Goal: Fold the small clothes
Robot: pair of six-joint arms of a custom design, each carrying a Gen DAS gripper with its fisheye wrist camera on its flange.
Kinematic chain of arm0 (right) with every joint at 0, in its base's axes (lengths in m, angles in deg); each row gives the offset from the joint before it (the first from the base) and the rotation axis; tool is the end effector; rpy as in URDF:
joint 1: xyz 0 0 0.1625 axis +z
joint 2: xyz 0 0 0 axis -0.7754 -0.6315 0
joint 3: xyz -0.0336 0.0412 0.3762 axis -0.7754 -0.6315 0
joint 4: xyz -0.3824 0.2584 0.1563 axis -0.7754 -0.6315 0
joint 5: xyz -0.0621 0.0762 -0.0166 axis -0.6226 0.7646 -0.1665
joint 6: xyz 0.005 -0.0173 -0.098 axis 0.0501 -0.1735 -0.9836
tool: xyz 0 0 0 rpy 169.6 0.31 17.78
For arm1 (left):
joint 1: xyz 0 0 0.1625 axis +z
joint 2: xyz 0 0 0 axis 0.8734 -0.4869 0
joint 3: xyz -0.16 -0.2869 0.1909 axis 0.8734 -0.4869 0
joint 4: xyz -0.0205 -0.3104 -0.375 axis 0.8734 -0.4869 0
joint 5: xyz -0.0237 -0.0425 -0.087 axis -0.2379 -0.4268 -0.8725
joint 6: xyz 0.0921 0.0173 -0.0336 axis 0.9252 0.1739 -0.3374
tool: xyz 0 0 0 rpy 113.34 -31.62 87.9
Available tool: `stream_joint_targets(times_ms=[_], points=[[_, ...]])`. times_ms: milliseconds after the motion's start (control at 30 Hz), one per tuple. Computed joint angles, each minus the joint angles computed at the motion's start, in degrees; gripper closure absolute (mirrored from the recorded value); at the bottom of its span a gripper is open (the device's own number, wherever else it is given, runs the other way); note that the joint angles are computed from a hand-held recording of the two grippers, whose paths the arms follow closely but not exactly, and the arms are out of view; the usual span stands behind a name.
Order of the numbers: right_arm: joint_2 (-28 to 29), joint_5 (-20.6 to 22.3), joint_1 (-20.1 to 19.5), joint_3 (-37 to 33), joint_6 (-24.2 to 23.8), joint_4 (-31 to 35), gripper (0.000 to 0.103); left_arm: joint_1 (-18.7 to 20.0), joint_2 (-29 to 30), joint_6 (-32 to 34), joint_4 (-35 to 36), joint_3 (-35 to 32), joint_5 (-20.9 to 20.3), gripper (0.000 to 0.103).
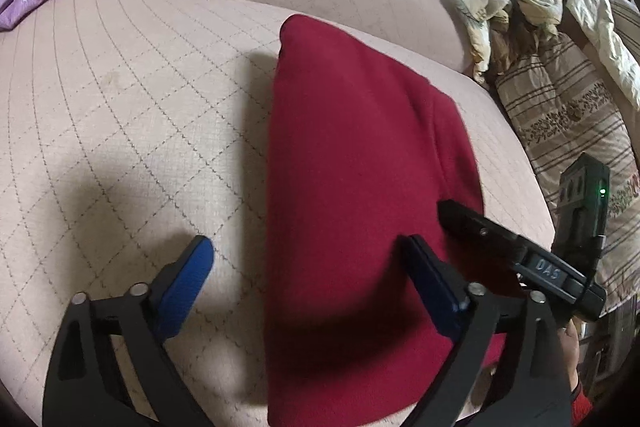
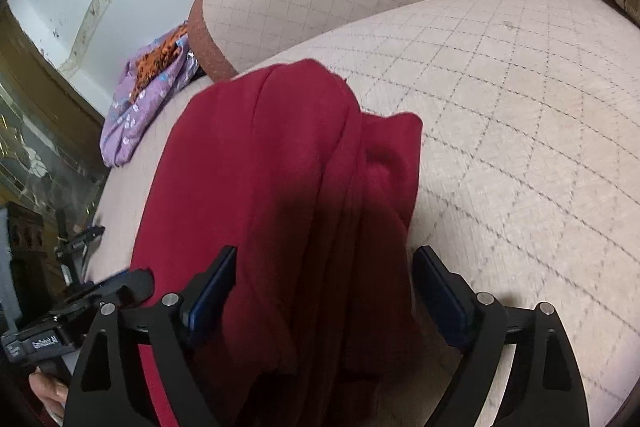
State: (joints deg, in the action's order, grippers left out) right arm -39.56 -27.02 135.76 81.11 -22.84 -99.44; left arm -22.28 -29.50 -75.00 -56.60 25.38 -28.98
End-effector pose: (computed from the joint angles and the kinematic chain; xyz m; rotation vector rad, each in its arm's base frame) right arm 0.0613 -0.3774 0.3237 -0.2976 -2.4850 1.0849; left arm -0.3666 -0.5008 0.0415 0.8025 2.7693 -0.2535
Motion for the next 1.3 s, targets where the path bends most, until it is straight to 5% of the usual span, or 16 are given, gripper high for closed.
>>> stream_joint_targets(times_ms=[267,667,767,1000,1100,1300], points=[[3.27,-0.27,0.63,-0.31,-3.27,-4.33,0.010,0.32,1.71,1.06,-0.98,-0.64,-0.41,0.000],[3.49,-0.56,1.38,-0.22,-5.22,-5.42,0.028,0.11,2.59,2.56,-2.78,-0.55,-1.27,0.001],[3.89,-1.30,2.12,-0.28,-6.27,-6.02,0.039,-0.06,2.53,4.92,-3.25,-0.32,-3.85,0.024],[4.30,-4.43,5.42,-0.56,-6.74,-6.58,0.057,-1.13,0.29,4.98,-2.74,0.42,-3.65,0.050],[2.43,-3.79,7.44,-0.28,-5.57,-4.87,0.059,-2.70,-4.14,3.95,0.02,2.57,-4.17,0.052],[-4.46,-5.32,14.46,0.88,1.35,8.83,0.060,-5.98,-15.18,-2.01,9.47,8.90,-3.84,0.051]])
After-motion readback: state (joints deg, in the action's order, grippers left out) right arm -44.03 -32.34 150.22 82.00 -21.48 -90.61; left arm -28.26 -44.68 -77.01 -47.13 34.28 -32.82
